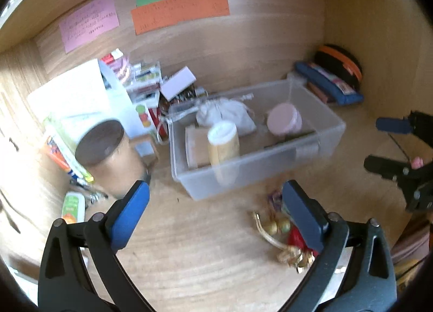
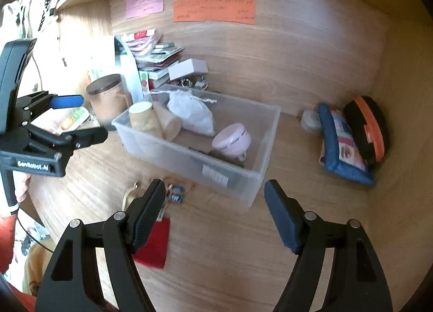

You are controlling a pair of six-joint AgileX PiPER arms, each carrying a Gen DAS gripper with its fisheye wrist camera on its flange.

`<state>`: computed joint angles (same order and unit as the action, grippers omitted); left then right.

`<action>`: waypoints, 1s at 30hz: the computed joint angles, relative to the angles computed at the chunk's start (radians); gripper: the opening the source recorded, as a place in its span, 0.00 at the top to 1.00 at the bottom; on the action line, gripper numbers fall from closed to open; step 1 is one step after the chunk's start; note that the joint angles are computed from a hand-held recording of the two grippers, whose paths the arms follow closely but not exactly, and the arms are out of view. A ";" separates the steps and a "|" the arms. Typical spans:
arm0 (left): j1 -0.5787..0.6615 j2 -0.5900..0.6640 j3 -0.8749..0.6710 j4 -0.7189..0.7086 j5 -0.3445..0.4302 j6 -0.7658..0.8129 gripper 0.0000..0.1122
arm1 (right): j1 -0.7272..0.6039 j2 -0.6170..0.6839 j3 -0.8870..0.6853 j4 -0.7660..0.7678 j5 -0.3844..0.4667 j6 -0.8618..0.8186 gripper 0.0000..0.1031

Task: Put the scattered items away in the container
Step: 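Grasp the red velvet pouch with the right tool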

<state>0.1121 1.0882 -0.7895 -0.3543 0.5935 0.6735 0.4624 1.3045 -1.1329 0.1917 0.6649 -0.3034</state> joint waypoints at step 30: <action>0.326 0.047 0.207 -0.303 0.039 0.404 0.11 | 0.277 0.130 0.163 -0.089 -0.132 0.205 0.27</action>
<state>0.4383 1.1350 -0.5820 -0.6576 0.6328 1.0773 0.7393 1.4344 -0.9700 0.1027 0.5327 -0.0982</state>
